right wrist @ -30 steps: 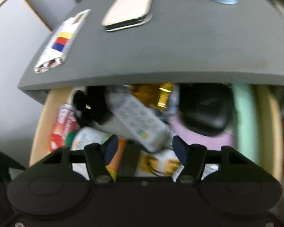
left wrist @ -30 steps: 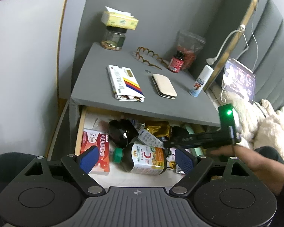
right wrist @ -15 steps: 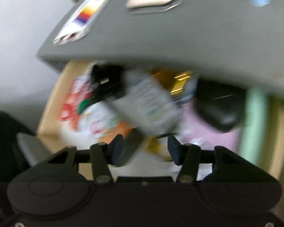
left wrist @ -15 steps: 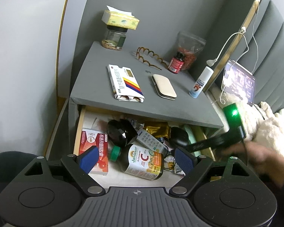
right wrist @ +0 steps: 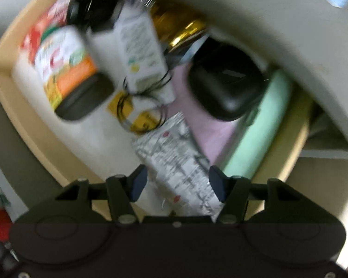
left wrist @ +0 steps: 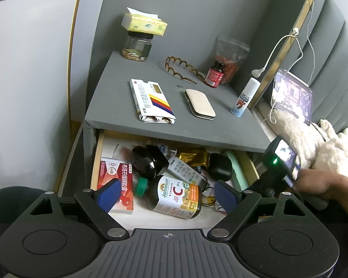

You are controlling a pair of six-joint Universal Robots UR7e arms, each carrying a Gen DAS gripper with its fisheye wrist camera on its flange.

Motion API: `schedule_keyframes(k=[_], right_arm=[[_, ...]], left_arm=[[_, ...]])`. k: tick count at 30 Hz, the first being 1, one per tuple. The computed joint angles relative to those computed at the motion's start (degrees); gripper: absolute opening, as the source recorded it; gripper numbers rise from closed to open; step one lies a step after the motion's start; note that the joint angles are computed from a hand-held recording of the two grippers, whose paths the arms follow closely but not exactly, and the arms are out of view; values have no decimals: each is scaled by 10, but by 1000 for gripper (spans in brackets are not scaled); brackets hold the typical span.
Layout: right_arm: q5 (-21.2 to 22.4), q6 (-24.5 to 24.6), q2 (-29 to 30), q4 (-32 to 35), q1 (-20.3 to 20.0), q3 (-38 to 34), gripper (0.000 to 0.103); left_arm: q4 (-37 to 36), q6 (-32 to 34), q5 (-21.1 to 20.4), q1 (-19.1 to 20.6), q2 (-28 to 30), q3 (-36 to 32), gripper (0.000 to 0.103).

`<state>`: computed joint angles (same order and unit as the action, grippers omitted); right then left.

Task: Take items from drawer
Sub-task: 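Hover the open right tool over the black case and silver packet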

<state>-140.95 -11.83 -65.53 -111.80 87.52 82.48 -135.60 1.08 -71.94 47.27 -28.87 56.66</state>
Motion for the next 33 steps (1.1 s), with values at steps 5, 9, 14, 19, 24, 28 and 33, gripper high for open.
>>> schedule_keyframes(k=[5,9,14,19,24,28,33], right_arm=[[-36,-3,10,-11,-2,9,59],[-35,-24,-4,-119,4,30,45],[-67,-73,-8,-260,13,57,52],[-94,-144,1,-371,25,68,56],[-34,-104,-28,-287,31,67,56],[11,-71,-47,-207,34,54,55],[160,61,-67,-45,2,6,50]], left_arm=[[-3,-2,-1,0,-3,5,83],[-4,2,-1,-1,-3,6,83],[-5,4,-4,0,-2,5,83],[-5,7,-4,-1,-3,6,83],[-6,0,-4,-1,-5,8,83],[-6,3,-3,-1,-5,8,83],[-4,3,-6,-1,-3,5,83]])
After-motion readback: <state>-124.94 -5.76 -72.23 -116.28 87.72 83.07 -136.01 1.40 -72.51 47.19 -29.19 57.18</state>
